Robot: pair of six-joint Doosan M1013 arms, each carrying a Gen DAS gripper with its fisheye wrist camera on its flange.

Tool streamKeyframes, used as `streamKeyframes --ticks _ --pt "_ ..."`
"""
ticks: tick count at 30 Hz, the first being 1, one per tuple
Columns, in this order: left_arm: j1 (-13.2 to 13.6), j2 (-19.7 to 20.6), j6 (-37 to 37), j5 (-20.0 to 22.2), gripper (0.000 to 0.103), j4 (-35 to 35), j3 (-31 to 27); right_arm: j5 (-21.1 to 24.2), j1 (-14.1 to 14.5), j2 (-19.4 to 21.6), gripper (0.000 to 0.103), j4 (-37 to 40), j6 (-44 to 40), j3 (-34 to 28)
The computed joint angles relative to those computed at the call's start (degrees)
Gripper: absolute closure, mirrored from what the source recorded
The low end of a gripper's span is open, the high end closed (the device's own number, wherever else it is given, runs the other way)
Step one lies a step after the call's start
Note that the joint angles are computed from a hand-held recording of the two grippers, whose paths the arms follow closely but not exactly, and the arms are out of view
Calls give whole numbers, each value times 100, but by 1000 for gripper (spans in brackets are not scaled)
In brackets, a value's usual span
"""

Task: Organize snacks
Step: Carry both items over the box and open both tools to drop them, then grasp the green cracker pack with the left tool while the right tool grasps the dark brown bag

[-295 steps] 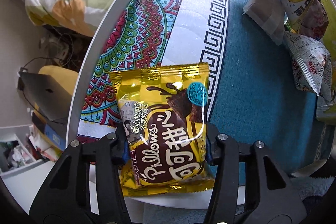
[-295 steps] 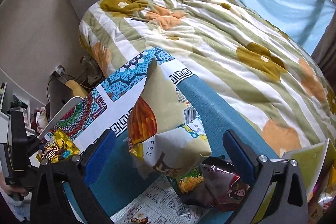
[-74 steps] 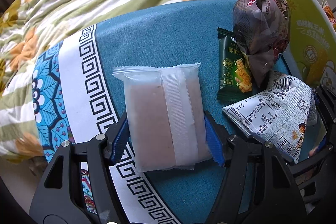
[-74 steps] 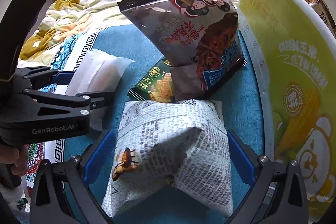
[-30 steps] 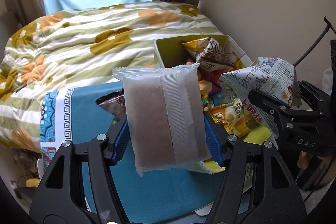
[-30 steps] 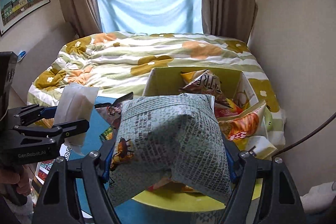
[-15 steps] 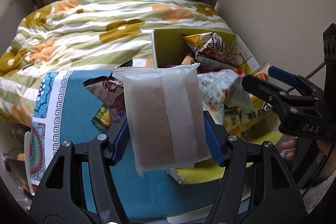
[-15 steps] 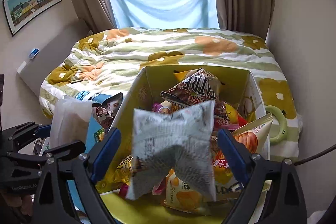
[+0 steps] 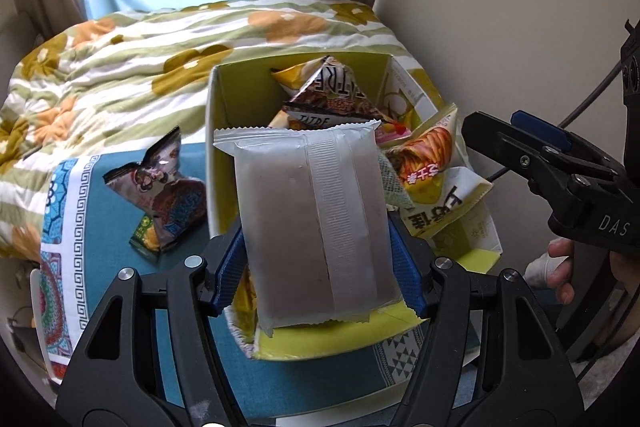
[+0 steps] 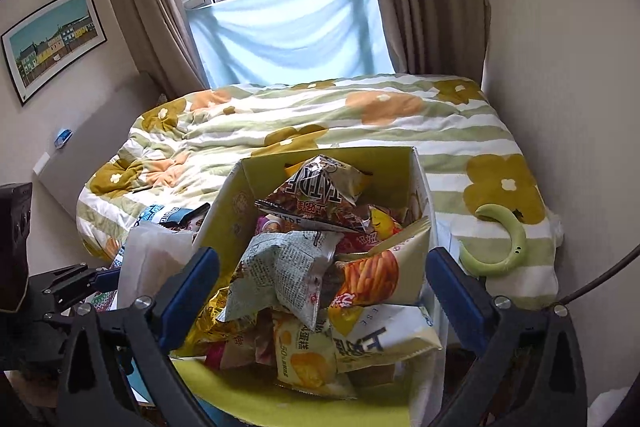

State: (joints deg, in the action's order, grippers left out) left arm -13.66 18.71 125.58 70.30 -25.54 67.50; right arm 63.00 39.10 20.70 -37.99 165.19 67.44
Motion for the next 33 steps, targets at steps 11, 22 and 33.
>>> streamKeyframes --ticks 11,22,33 --pt "135 -171 -270 -252 1 322 349 27 112 -106 1 65 113 183" --pt "872 -230 -608 -453 1 220 409 -85 209 264 1 295 -643 -412" --pt "1402 474 -433 24 1 276 -563 426 297 1462 1 523 -1536 -2264"
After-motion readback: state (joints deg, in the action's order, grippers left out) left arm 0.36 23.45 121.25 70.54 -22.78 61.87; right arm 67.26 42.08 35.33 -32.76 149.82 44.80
